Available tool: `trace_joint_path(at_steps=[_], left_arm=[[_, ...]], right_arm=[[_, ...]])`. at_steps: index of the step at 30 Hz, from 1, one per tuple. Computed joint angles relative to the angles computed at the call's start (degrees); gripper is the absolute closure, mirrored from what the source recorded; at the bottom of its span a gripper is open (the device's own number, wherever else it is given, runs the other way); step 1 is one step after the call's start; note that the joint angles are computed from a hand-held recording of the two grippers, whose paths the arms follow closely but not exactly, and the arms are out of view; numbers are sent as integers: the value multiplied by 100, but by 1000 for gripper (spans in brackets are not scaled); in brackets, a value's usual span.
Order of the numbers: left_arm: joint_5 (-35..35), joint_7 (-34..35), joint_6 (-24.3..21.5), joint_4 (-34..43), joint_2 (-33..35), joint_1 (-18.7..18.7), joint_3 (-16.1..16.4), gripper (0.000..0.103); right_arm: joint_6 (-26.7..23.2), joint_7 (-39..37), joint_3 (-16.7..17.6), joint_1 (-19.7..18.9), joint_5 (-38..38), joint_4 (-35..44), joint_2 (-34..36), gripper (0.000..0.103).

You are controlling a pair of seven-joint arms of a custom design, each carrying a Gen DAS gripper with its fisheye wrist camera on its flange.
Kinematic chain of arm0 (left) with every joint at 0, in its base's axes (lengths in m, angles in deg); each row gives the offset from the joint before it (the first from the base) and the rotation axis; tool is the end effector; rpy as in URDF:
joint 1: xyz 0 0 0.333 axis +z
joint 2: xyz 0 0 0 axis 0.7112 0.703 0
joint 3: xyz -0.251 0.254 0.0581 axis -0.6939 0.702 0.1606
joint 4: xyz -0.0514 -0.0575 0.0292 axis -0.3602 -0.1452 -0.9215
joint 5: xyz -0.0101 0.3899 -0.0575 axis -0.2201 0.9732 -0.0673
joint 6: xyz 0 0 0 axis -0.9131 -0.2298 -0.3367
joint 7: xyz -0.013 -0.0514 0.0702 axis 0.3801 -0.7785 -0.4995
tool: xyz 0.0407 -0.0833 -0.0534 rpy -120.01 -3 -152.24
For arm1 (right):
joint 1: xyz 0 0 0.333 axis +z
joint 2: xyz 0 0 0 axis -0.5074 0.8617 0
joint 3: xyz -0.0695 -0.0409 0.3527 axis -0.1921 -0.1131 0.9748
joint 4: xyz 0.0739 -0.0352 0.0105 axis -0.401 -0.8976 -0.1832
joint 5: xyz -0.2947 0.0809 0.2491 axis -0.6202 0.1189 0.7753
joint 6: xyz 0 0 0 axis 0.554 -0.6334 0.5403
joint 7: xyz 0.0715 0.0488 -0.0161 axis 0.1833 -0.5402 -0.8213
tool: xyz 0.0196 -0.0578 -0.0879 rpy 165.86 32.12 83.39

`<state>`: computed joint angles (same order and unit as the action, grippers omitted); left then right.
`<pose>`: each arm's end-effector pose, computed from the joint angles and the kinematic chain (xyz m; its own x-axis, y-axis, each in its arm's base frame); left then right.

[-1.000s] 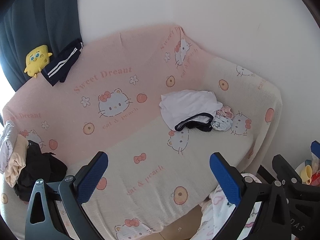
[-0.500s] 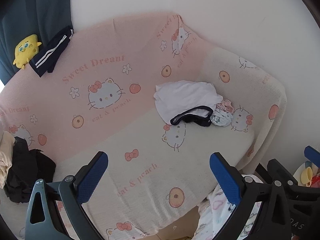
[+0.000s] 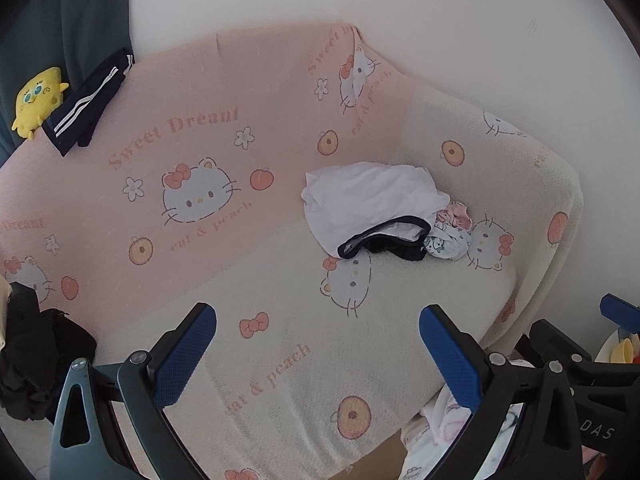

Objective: Fold clothes
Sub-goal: 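Move both grippers toward the white navy-trimmed shirt on the sofa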

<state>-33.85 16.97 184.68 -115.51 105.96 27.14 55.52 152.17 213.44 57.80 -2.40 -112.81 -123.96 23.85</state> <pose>0.6622 -0.3655 0.5829 -0.4589 -0.8882 -0.0221 -0.6393 0.3474 -0.6860 0.5824 0.3027 0.5814 -0.5020 -0.8638 0.0426 -0.7103 0.3837 -0.5902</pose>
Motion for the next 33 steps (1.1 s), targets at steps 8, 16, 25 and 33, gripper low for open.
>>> trace_joint_path(at_steps=[8,16,25,33], left_arm=[[159,-145,334,266,333,-56,112,0],[26,-46,346,514,660,-33,56,0],[-81,9,-80,1179,1214,-53,31,0],[-900,423,-647,2290,1849,81,-320,0]], right_arm=[[170,-299,-144,-65,-30,248,302,1],[557,-519,-327,-202,235,354,552,1],[737,-1007,-515,-317,587,745,983,1],[695,-1600,-765,-462,970,1628,1397,1]])
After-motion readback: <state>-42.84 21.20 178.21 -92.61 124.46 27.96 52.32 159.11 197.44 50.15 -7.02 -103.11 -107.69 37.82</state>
